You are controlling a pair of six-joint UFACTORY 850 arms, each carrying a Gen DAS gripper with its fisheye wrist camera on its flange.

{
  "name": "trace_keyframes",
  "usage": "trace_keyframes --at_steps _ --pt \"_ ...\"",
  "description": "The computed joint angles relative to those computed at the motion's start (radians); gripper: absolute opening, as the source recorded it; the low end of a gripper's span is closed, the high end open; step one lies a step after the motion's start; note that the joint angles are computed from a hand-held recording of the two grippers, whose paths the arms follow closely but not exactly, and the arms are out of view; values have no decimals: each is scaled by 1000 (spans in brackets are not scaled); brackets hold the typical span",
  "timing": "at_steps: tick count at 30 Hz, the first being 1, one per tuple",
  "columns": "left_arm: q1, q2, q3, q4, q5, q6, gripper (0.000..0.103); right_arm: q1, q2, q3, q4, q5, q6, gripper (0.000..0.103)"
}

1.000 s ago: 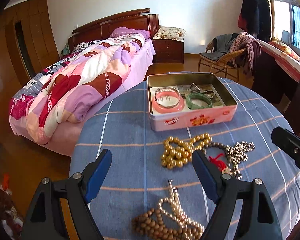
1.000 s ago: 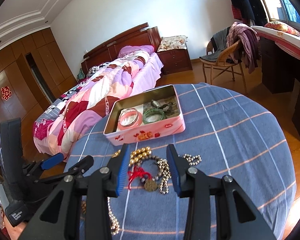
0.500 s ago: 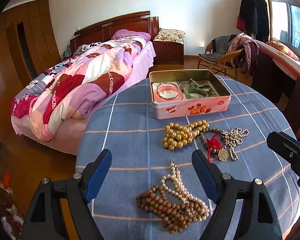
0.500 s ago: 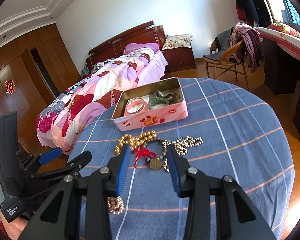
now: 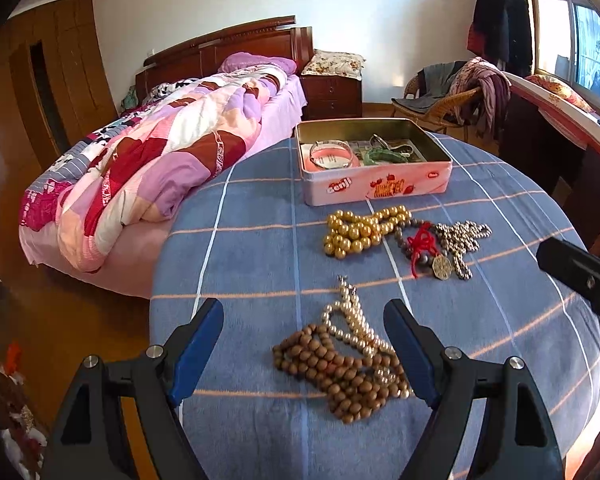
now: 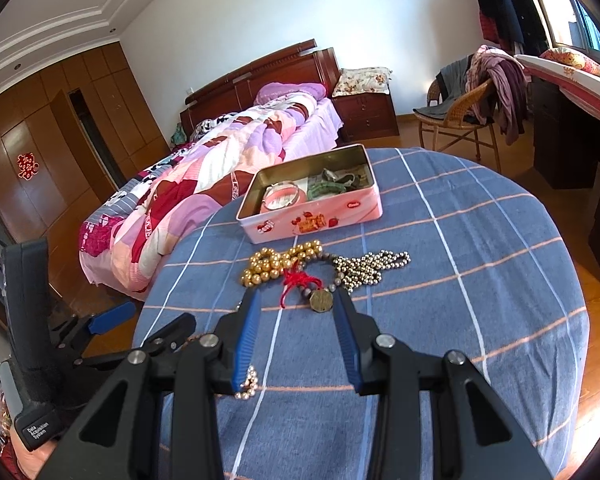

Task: Organize jewelry
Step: 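Close the left gripper on the brown wooden bead strand, then lift the wooden bead strand off the table with the left gripper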

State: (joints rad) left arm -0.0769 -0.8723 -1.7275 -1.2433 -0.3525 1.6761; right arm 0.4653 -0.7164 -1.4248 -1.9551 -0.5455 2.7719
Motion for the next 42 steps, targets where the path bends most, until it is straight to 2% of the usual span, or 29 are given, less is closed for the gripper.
trace_keyframes --at_steps 4,10,16,19,21,22,23,25,27,28,38,40,42 --pt "35 -23 -14 21 -61 -7 82 2 0 6 2 -1 -2 46" --pt "71 -65 -47 97 -141 -52 82 -2 -22 -12 -6 48 -17 46" --pt "58 -91 -84 157 -165 -133 82 -4 -51 -47 6 97 -50 46" --pt "48 -106 -118 215 -214 -230 82 -5 -55 -51 16 100 -63 46" --pt "35 -117 -138 258 -219 -303 82 -8 -53 -47 -1 105 -39 46" --pt "25 -125 -148 302 -210 -354 77 -9 -54 -46 -3 106 -34 46" --pt "17 -133 -159 354 -205 -404 64 -10 -53 -45 -4 108 -32 46" --pt "15 -145 -171 392 -217 -445 58 -12 -53 -43 -7 111 -30 46" --pt "20 -135 -150 353 -209 -378 47 -14 -53 -42 -14 115 -20 46" --pt "24 -134 -149 343 -217 -358 38 -16 -53 -41 -20 120 -12 46" --pt "45 -155 -208 246 -212 -264 36 -26 -98 -110 8 209 -94 46" --pt "45 -166 -236 260 -206 -294 36 -24 -126 -156 74 240 -197 46" --pt "42 -171 -253 275 -189 -318 36 -20 -167 -222 203 265 -373 46"
